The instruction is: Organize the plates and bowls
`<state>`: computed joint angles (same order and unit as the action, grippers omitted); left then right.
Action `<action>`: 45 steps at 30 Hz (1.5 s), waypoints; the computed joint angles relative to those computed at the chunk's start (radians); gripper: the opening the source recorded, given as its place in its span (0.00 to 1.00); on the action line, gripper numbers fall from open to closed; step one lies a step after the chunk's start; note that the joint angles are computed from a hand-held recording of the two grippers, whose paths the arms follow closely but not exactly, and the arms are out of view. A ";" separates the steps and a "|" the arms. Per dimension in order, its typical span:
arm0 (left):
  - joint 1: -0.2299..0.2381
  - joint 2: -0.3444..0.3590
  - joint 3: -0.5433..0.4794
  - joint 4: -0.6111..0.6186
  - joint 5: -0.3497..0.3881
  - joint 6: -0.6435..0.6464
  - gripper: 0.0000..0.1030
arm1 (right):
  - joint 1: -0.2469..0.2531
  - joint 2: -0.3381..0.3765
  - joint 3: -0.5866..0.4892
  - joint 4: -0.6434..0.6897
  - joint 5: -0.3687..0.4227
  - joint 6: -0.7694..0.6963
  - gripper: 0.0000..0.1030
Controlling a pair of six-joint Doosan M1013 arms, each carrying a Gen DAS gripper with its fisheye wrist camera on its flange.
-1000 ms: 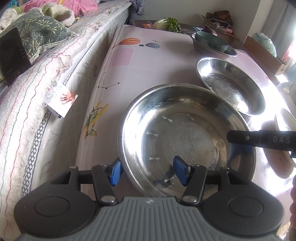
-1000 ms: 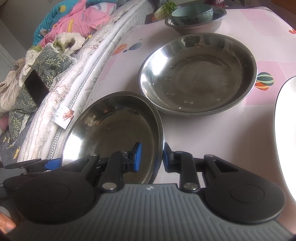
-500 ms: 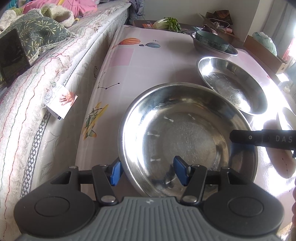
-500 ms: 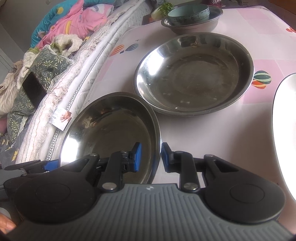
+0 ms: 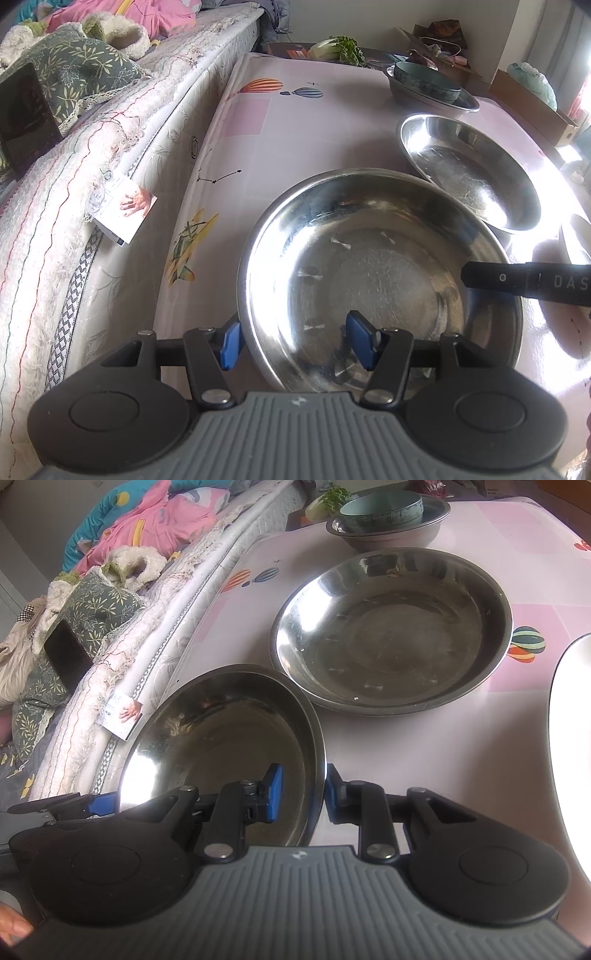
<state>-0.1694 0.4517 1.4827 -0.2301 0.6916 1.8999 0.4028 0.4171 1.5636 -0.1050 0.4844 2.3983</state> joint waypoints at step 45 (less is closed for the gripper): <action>0.004 -0.020 0.026 -0.019 -0.042 0.030 0.57 | 0.011 -0.003 -0.007 -0.058 0.010 0.017 0.23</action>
<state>-0.1655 0.4319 1.5087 -0.2494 0.6492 1.9296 0.4134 0.4142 1.5565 -0.1634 0.4945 2.4158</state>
